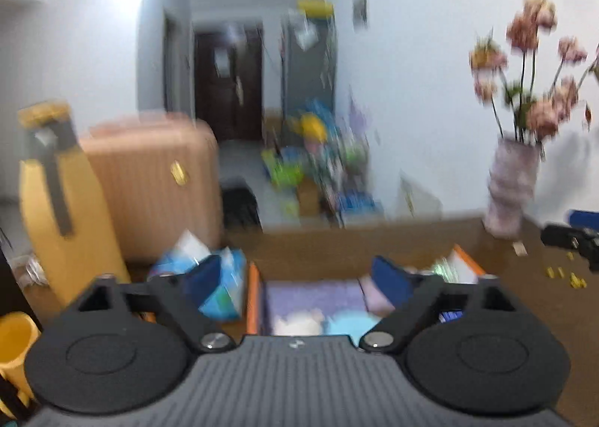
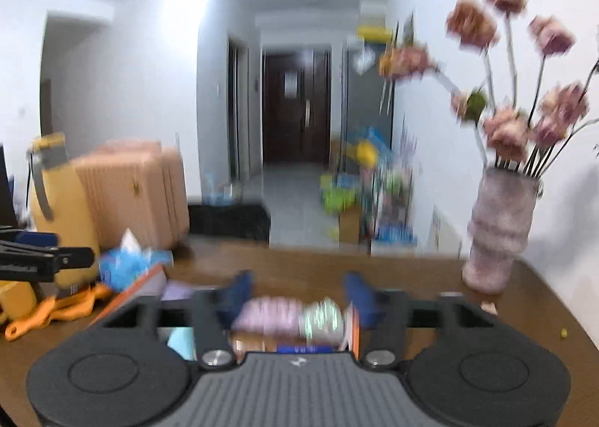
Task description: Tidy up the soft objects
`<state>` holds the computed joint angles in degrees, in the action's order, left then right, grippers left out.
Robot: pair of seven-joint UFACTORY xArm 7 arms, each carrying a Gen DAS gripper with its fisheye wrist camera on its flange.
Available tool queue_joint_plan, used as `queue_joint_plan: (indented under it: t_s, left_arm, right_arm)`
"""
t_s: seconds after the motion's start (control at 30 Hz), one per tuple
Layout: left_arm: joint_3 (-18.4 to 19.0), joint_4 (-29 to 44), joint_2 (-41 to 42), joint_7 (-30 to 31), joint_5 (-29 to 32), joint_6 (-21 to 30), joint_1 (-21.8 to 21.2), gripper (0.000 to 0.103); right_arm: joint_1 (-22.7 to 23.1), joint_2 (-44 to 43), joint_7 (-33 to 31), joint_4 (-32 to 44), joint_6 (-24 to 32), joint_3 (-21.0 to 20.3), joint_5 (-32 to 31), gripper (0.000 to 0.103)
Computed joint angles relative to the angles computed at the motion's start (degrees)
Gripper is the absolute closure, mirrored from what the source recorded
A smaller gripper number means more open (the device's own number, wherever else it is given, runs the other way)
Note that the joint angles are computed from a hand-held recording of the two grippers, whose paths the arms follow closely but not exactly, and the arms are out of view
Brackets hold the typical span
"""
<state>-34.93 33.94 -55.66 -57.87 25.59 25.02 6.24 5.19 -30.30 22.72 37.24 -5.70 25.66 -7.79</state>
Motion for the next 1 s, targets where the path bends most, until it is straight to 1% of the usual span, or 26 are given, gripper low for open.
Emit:
queue_joint_plan:
  t_s: [0.03,0.07,0.13,0.17,0.2,0.27,0.37,0.43,0.47,0.53,0.63,0.73,0.8,0.87,0.93,1.0]
  left_arm:
    - [-1.66,-1.86,-3.30,-2.21,1.73,-2.69,2.13,0.003]
    - [-2.87,-3.25,-5.81,-3.40,2.77,-4.57,3.59,0.002]
    - [-4.07,-5.06,-8.61,-4.18,2.96,-6.34,4.59,0.002]
    - [-4.42,-5.59,-9.37,-4.61,2.31,-6.36,4.59,0.002]
    - [-4.68,-5.85,-9.93,-4.81,1.68,-5.98,4.40,0.002]
    - [-5.10,-6.21,-10.94,-4.93,0.84,-4.98,4.04,0.002]
    - [-5.59,-6.78,-12.30,-4.86,0.32,-4.54,3.47,0.002]
    - [-5.29,-7.19,-13.03,-4.49,-0.09,-4.08,2.49,0.002]
    - [-4.63,-7.95,-14.03,-4.06,-0.28,-3.71,1.30,0.002]
    - [-4.90,-8.00,-15.04,-4.13,-0.78,-2.89,0.64,0.001]
    - [-5.66,-8.87,-17.35,-4.47,-1.29,-1.72,-1.00,0.001]
    - [-7.09,-10.15,-20.70,-5.14,-2.26,1.98,-4.70,0.001]
    - [-8.34,-11.06,-23.54,-5.17,-3.12,7.01,-9.21,0.000]
    - [-9.77,-11.52,-26.05,-5.82,-4.73,13.39,-14.46,0.000]
    - [-11.49,-11.29,-28.44,-6.50,-6.08,20.14,-19.67,0.000]
    - [-14.09,-10.52,-31.00,-7.21,-7.25,26.89,-24.96,0.000]
  right_arm:
    - [-5.00,-1.57,2.03,-2.26,-4.95,4.46,0.28,0.015]
    - [-8.61,-2.80,3.00,-4.13,-8.73,7.99,1.46,0.015]
    - [-12.60,-4.68,3.36,-6.69,-12.99,12.58,4.58,0.014]
    - [-15.09,-5.93,3.72,-7.75,-14.62,15.43,6.87,0.014]
    - [-16.23,-6.81,3.78,-8.43,-15.24,16.89,8.47,0.014]
    - [-16.59,-7.92,3.89,-9.45,-16.03,17.63,10.54,0.014]
    - [-15.80,-9.54,3.60,-9.90,-15.19,17.16,11.75,0.014]
    - [-16.04,-11.27,3.50,-9.87,-14.14,17.39,11.97,0.013]
    - [-15.82,-12.00,3.56,-9.61,-12.76,17.21,11.80,0.013]
    - [-15.70,-13.46,4.37,-9.86,-12.08,17.14,11.37,0.013]
    - [-14.16,-15.09,5.67,-10.82,-11.84,16.08,10.57,0.013]
    - [-11.73,-18.03,7.50,-12.91,-10.73,14.99,10.15,0.013]
    - [-10.33,-22.56,9.84,-16.08,-10.06,15.51,10.53,0.013]
    - [-7.42,-27.09,12.36,-19.35,-8.27,15.22,10.40,0.012]
    - [-2.34,-33.52,15.05,-22.85,-2.86,14.67,10.37,0.013]
    - [4.43,-40.77,16.98,-25.95,4.48,13.92,9.77,0.013]
